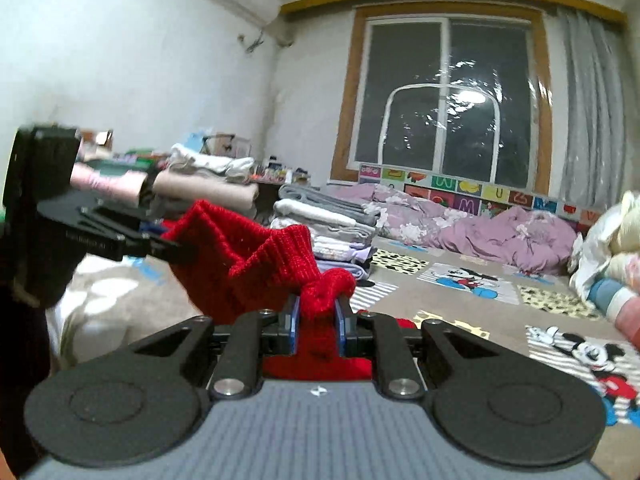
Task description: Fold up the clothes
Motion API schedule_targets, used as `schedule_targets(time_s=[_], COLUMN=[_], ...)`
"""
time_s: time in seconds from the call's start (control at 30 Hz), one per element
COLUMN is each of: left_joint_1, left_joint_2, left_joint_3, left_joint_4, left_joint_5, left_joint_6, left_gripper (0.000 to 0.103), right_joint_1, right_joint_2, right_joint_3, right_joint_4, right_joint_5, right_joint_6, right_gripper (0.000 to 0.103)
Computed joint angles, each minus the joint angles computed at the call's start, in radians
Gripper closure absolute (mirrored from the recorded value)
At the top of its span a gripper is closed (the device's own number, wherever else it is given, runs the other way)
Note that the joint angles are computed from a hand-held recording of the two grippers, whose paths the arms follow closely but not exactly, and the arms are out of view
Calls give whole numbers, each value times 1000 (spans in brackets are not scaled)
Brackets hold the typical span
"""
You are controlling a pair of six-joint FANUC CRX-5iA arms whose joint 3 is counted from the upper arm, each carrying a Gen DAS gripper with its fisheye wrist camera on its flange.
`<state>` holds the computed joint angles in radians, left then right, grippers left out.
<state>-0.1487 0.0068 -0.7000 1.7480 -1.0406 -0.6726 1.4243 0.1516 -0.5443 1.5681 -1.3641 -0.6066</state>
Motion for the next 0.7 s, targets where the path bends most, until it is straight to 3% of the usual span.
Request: schedule_targets(time_s=[0.17,0.47,0.7], left_joint_1=[-16,-33,-48], left_joint_2=[97,241,376], left_joint_3=[89,230,370], left_joint_4=[6,-2,22], left_joint_5=[-34,-93,-142], left_joint_6=[161,354,507], left_gripper=[82,82,82], right_joint_1=[-105,-354,-571], right_joint_2=[-57,-138,-152], right_joint_3=[-83,-209,-210], right_joint_4=[110,345,562], right_joint_5=[82,280,461], right_joint_6=[-202,-566,-774], right_gripper=[84,84,85])
